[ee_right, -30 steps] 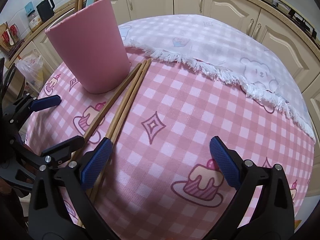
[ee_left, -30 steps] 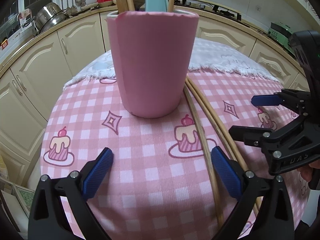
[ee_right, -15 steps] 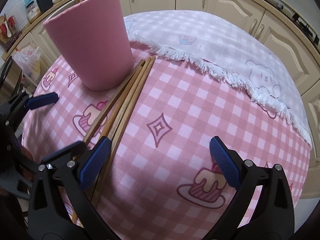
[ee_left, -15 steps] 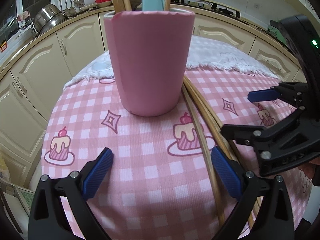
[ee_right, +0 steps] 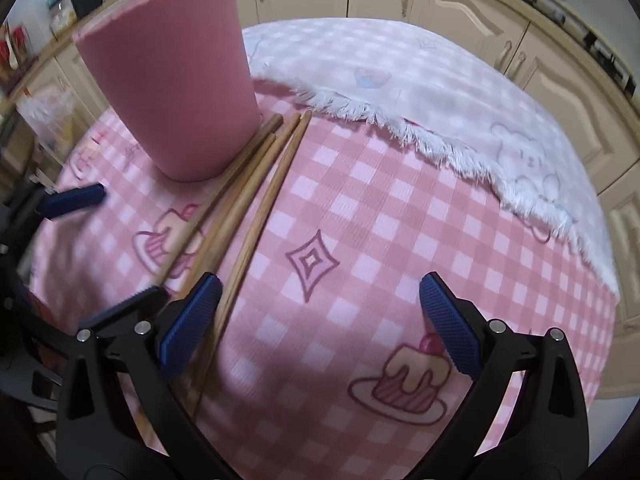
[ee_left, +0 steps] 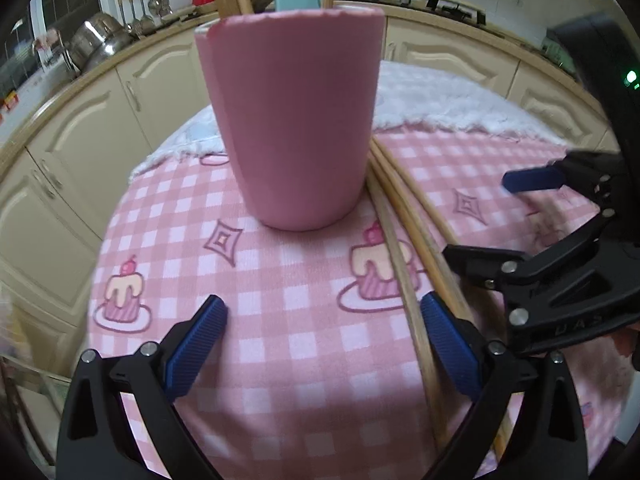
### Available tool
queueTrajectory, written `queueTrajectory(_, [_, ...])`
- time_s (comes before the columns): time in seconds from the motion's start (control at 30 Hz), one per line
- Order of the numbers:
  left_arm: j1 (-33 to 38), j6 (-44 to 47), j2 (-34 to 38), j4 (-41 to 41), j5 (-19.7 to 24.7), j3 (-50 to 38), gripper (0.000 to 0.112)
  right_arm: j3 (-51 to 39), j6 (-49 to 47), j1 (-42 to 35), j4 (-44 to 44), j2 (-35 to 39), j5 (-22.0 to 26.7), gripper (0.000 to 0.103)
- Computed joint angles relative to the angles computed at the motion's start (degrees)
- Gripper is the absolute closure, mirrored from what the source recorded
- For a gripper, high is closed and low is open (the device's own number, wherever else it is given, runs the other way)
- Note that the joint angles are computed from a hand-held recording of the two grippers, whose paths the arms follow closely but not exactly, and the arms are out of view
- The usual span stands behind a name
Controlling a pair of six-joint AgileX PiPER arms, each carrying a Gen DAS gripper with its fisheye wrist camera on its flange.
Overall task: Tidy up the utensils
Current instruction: 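Grasp a chopstick with the left tool while the right tool grasps another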
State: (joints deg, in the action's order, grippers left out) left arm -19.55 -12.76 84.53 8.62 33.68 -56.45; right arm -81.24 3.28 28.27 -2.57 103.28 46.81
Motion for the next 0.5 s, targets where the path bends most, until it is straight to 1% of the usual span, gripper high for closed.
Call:
queueTrajectory(0.03, [0.1,0.4,0.2,-0.4,0.4,-0.3,0.017,0.2,-1.0,-0.4,0.7,-0.2,0.0,0.007])
queueTrajectory(0.17, [-0.4,0.7,1.6,-0.5,2.3,-2.6,0.019,1.3,-4.3,-1.7,2.4,-2.1,1.0,0.024])
queueTrajectory(0.2, [-0.4,1.0,2.0,-0.8,2.7,-3.3,0.023,1.0,-4.7,-2.0,2.8,-2.2,1.6,0.028])
queueTrajectory(0.23, [-0.6,1.4,2.7,-1.2,3.4,-4.4,0.029,0.3,-4.9,-2.5,3.2,-1.9,2.4,0.03])
queueTrajectory(0.27, [-0.9,1.5,3.4,-1.4,4.3,-5.7,0.032,-0.4,-4.7,-2.6,3.2,-1.6,2.8,0.035])
queueTrajectory(0.33, [-1.2,1.7,4.6,-1.6,5.8,-7.9,0.043,-2.7,-3.9,-2.7,3.2,-0.3,4.1,0.041])
queueTrajectory(0.37, [-1.4,2.0,5.3,-1.8,6.6,-9.0,0.046,-3.7,-3.7,-2.6,3.3,0.3,4.4,0.047])
queueTrajectory(0.43, [-1.9,2.3,6.3,-2.3,7.9,-10.8,0.061,-5.4,-3.0,-2.0,3.0,1.5,4.6,0.055])
queueTrajectory(0.47, [-2.1,2.7,6.7,-2.7,8.4,-11.5,0.066,-5.9,-2.8,-1.6,2.9,1.9,4.4,0.062])
queueTrajectory(0.5, [-2.3,3.5,7.1,-3.3,9.1,-12.5,0.076,-6.2,-3.1,-1.2,2.9,2.1,4.1,0.066])
